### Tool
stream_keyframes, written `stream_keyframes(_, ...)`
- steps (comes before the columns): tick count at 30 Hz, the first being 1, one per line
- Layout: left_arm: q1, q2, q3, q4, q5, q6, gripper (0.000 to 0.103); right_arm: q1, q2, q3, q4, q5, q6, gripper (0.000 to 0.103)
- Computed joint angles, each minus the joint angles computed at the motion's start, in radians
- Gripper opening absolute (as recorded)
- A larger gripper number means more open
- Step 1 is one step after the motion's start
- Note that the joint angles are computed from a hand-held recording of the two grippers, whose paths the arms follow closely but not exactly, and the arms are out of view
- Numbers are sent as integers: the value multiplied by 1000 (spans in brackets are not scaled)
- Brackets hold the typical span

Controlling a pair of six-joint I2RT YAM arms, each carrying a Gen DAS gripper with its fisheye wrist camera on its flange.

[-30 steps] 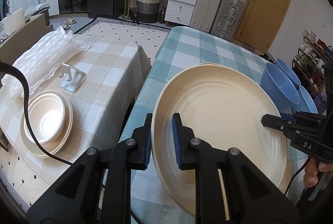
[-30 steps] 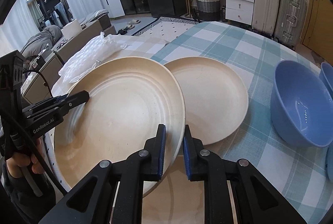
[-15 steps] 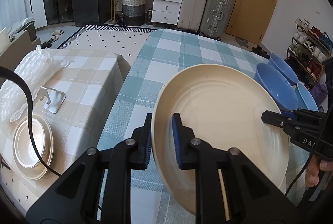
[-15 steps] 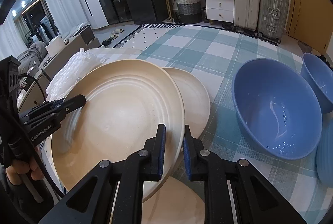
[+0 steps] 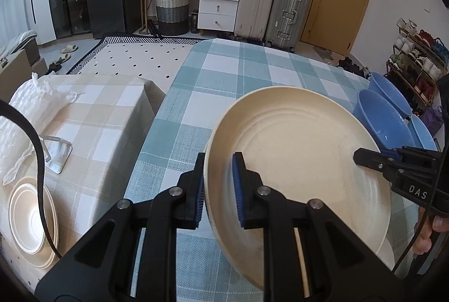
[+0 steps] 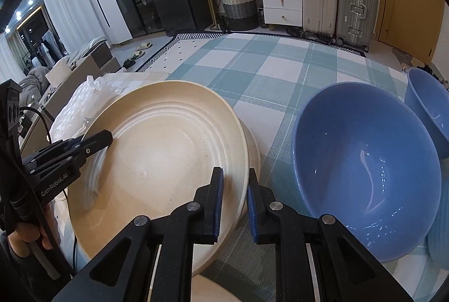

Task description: Organize plates and bowls

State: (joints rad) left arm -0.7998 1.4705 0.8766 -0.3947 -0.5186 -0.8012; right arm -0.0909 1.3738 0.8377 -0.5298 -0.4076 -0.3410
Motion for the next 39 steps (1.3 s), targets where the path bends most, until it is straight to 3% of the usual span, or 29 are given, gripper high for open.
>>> stream_keyframes(9, 83, 66, -2, 98, 57, 65, 16, 53, 44, 7, 76, 71, 9, 15)
stream_keyframes(28, 161, 162, -58, 231, 136, 88, 17, 198, 81, -8, 177, 296, 13, 17)
stream_keyframes(36, 167, 186, -52, 240, 136, 92, 13, 235, 73, -40, 243, 404, 0, 18)
stream_keyframes(39, 164, 193, -39, 211, 123, 85, 15, 220, 68, -38, 240, 389, 8, 19)
